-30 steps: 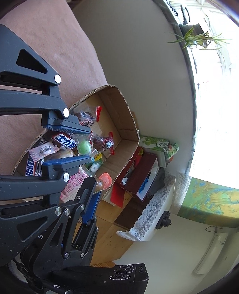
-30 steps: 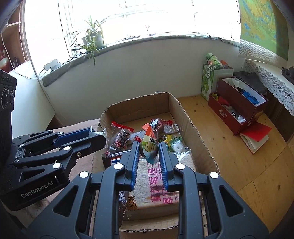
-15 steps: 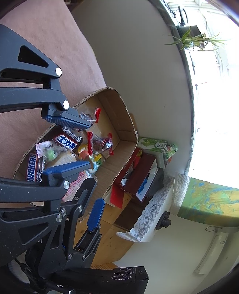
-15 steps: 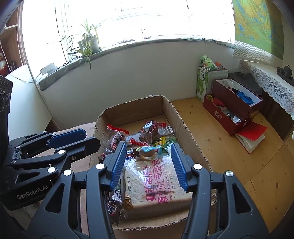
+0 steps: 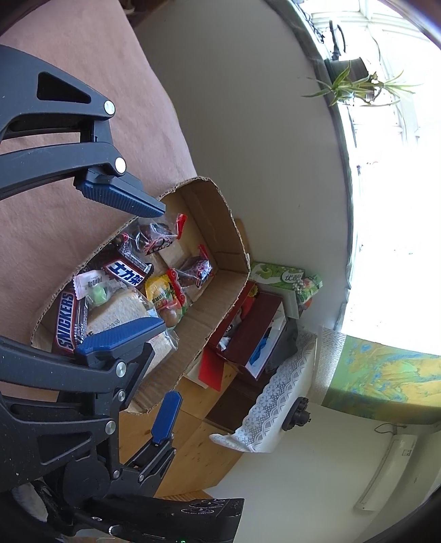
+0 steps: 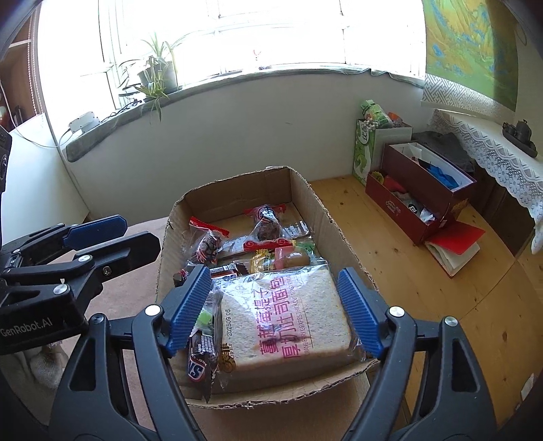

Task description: Organize snacks

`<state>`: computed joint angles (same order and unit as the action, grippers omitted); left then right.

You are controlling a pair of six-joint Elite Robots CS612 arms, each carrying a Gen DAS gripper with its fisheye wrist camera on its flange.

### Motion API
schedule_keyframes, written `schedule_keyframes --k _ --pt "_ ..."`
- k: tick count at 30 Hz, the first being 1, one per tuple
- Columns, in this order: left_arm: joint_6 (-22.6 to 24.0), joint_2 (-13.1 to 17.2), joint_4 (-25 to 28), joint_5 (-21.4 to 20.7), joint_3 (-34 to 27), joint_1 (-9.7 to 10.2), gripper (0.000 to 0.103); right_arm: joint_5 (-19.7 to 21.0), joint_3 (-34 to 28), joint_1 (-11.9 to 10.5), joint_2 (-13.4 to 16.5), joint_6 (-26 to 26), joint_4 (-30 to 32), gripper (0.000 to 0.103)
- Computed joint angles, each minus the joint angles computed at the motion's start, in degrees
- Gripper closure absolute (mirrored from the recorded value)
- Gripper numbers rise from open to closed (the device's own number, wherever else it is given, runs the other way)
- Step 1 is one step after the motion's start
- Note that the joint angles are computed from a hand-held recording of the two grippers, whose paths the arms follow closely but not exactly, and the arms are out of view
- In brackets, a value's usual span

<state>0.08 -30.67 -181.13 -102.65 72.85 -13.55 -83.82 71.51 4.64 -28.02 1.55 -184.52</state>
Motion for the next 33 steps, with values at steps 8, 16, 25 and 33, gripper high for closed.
schedule_keyframes --k 8,16,25,33 --pt "-0.6 -1.0 -1.4 0.2 1.9 0.21 0.036 -2.1 2.2 0.7 -1.1 -1.2 -2.1 0.017" --pt "-1.4 -2.8 -5.0 0.8 5.8 0.66 0.034 -4.7 5.8 1.6 -2.8 -1.2 -6.5 0.013" --pt "-2.7 -5.1 -10.0 1.7 11.8 1.72 0.031 -8.4 10.6 3.3 -5.2 -1.4 -12.8 0.003" --pt "-3.3 -7.8 -16.1 5.7 18.4 2.28 0.025 -10.8 13.3 5.2 -6.3 -0.5 -15.0 0.0"
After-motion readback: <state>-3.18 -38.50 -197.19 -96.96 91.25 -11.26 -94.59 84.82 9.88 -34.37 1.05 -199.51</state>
